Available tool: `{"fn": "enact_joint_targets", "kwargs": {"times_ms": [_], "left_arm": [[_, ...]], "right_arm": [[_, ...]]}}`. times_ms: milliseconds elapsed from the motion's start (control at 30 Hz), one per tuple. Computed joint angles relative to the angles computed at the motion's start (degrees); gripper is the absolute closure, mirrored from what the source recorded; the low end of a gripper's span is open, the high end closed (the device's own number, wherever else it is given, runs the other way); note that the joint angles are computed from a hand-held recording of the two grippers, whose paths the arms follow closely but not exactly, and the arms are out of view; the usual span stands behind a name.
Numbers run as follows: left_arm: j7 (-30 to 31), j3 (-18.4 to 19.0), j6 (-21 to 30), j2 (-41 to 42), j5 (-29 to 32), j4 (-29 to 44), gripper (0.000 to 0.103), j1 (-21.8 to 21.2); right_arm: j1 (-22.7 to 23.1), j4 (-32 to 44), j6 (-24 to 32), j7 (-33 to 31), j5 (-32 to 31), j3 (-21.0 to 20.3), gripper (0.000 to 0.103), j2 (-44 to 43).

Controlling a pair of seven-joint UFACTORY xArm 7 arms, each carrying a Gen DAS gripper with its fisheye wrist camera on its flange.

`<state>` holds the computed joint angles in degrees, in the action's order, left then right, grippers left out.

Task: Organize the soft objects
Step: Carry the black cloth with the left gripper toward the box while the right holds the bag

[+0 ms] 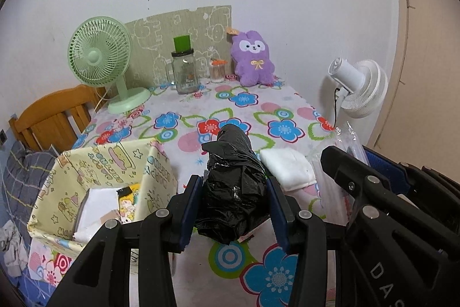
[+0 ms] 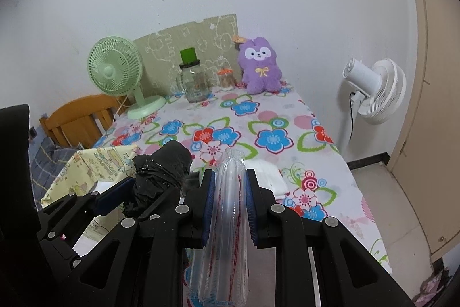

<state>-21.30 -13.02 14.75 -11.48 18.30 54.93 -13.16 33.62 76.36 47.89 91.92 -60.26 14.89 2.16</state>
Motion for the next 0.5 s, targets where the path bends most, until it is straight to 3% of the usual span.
{"fn": "enact_joint_targets", "kwargs": {"times_ms": [500], "left_arm": [[5.1, 1.7, 3.2, -0.9, -4.7, 3.0, 0.057, -1.1]], "right_arm": [[1.0, 4.7, 1.8, -3.5, 0.0, 0.2, 0.079, 0.8]]}}
